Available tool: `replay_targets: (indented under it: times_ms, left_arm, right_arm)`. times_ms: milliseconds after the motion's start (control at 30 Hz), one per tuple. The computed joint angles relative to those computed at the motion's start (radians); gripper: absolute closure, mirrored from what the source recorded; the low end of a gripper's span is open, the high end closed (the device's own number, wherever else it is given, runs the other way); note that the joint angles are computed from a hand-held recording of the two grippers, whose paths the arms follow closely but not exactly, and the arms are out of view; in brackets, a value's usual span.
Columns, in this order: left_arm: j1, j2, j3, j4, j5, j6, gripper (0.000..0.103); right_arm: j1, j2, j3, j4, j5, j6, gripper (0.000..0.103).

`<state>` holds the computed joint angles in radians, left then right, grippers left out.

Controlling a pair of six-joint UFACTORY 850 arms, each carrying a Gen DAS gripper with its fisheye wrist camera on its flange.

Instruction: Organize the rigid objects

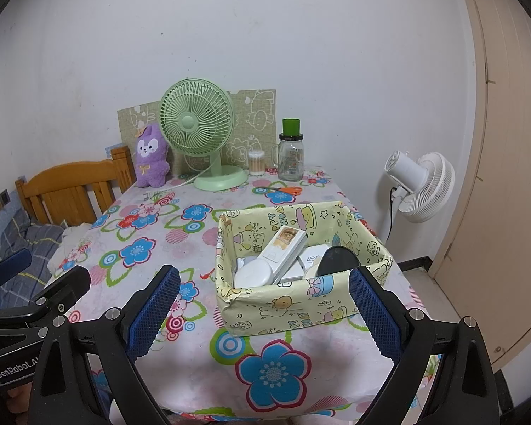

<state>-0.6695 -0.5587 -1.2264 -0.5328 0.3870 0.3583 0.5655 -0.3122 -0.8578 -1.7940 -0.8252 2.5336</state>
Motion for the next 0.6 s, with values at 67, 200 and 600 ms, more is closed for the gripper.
replay_targets:
  times_ms: [67,200,600]
  left_arm:
    - [0.0,0.0,0.0,0.0,0.0,0.0,0.0]
    - [0.0,-0.002,-0.001,-0.002,-0.003,0.001,0.0]
    - [-0.004,-0.014,-0.008,-0.026,-0.007,0.02,0.0]
  right_arm:
    - [0.0,0.0,0.0,0.0,0.0,0.0,0.005]
    - [-0.001,-0.001,-0.001,0.0,0.003,-0.002,0.005]
    - [-0.002,-0.011,0.0,0.0,0.009,0.006,0.005]
